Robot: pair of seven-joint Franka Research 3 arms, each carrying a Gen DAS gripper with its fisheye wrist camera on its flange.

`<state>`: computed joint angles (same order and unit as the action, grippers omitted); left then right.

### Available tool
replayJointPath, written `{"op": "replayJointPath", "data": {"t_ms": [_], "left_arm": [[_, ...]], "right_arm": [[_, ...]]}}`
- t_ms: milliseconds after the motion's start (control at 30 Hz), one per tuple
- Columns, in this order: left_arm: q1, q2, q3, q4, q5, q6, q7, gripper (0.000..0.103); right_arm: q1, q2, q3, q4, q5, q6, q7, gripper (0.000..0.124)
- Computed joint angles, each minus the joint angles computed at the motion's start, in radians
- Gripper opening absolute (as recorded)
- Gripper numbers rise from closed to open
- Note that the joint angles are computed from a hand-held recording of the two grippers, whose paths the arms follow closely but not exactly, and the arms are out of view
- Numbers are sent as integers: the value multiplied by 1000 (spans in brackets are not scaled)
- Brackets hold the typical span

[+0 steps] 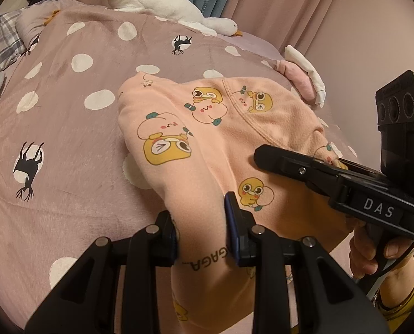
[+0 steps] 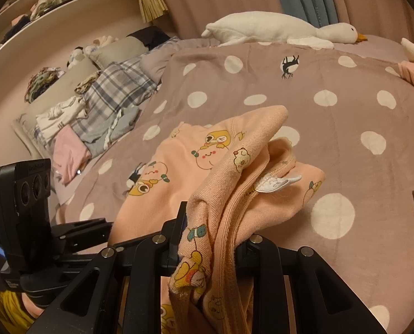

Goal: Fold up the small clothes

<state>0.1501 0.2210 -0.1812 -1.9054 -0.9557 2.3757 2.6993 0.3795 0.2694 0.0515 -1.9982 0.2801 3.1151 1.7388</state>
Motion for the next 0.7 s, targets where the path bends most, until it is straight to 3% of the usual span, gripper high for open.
{"op": "replayJointPath", "data": {"t_ms": [333, 700], "left_arm": [[4, 36, -10, 29, 32, 5, -36, 28], [16, 83, -32, 74, 75, 14, -87, 28]], "right_arm": [[-54, 35, 55, 41, 67, -29, -62, 26], [-58, 75, 58, 89, 101, -57, -86, 26]]}}
